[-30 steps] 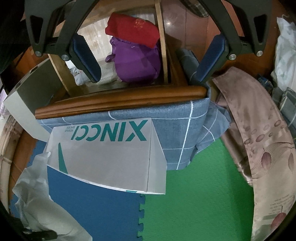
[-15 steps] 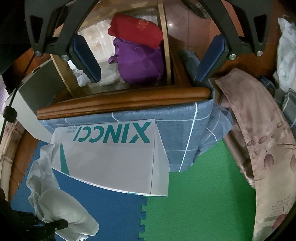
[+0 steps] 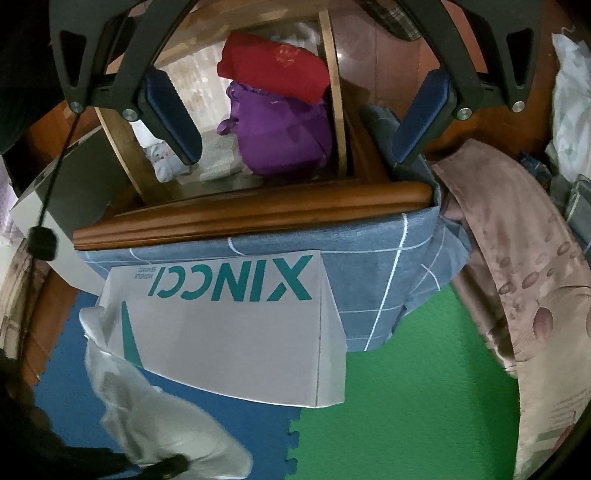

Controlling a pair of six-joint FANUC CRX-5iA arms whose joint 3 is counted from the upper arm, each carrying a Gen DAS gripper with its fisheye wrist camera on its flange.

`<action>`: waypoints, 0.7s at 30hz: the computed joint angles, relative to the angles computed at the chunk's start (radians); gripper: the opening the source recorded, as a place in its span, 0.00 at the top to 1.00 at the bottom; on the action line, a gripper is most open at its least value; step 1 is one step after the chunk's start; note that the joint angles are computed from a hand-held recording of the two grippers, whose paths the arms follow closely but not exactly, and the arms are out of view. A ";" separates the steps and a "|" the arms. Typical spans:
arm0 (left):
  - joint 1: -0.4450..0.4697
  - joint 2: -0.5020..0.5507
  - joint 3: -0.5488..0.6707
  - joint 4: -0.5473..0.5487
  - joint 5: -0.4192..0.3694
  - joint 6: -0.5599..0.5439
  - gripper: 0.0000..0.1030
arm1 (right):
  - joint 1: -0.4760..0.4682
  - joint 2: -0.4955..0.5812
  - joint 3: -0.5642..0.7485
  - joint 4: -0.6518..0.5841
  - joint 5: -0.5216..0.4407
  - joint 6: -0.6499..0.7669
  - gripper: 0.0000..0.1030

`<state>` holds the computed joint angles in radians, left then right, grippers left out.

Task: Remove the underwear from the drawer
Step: 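Lift the white cloth with the right gripper over the white box, then lower the white cloth into the box and open the right gripper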

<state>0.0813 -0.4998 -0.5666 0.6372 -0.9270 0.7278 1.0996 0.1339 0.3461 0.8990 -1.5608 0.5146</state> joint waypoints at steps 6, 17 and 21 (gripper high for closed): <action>0.008 0.005 -0.001 0.015 -0.009 -0.013 0.01 | -0.031 0.079 0.051 -0.052 -0.001 0.074 0.84; 0.025 0.020 0.012 0.031 -0.036 -0.009 0.01 | -0.034 0.164 0.093 -0.138 0.012 0.180 0.84; 0.028 0.017 0.010 0.035 -0.034 -0.007 0.01 | -0.042 0.181 0.117 -0.167 0.011 0.222 0.83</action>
<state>0.1097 -0.4828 -0.5561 0.6721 -0.9612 0.7203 1.0580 0.3149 0.4629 0.7316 -1.5500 0.7369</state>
